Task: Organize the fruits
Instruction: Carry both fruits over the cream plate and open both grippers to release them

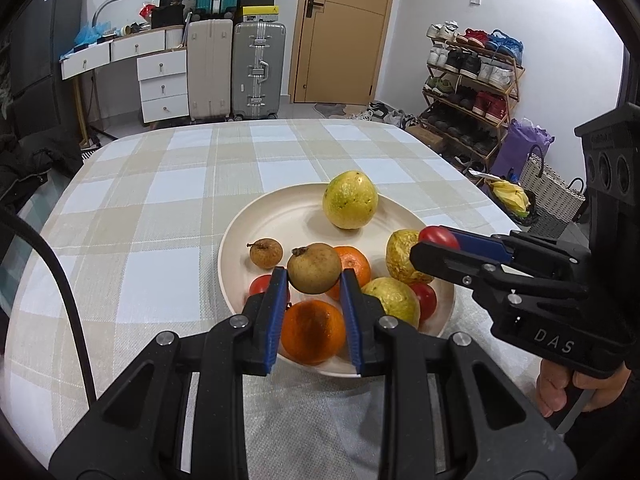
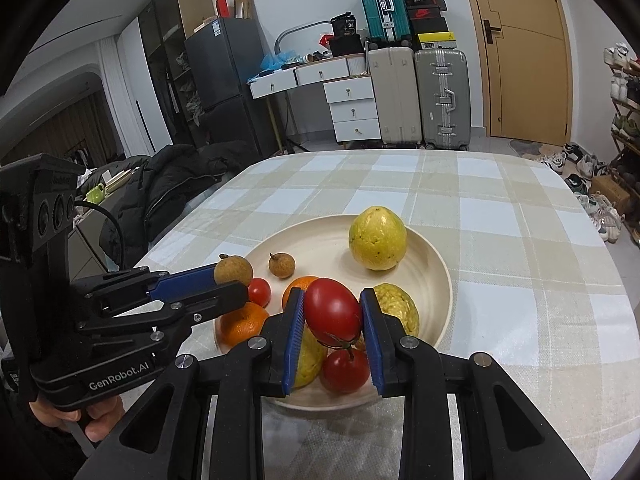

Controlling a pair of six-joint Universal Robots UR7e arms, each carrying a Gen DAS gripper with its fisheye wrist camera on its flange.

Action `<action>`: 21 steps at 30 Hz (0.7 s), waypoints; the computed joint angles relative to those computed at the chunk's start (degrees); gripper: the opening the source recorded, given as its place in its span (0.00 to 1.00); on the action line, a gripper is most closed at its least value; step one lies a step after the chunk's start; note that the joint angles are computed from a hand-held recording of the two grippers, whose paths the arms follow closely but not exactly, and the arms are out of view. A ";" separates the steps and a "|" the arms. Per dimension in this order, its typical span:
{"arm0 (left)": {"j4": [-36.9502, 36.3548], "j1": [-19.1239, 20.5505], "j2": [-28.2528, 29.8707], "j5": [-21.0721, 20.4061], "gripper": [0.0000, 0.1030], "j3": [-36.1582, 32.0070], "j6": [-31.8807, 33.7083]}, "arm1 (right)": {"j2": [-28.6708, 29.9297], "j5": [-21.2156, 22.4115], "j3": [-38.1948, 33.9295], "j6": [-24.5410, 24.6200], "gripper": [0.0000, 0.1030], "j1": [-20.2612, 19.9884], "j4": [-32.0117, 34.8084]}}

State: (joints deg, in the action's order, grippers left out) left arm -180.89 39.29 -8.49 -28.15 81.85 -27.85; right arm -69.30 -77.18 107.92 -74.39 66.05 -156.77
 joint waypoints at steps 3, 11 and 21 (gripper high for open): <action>0.37 0.20 0.37 0.37 0.23 -0.63 0.37 | 0.52 -0.72 -0.18 0.06 0.28 0.31 -0.31; 2.07 0.72 0.47 0.90 0.23 -1.12 -1.22 | 1.17 -1.11 -0.49 0.80 0.28 0.49 -0.66; 4.12 1.61 1.07 0.77 0.23 -2.64 -1.21 | 2.23 -1.81 -1.15 0.99 0.28 0.79 -0.67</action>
State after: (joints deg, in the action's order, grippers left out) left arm -176.77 40.90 -7.42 -27.37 79.21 -29.06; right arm -67.08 -78.98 106.77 -73.40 66.84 -157.44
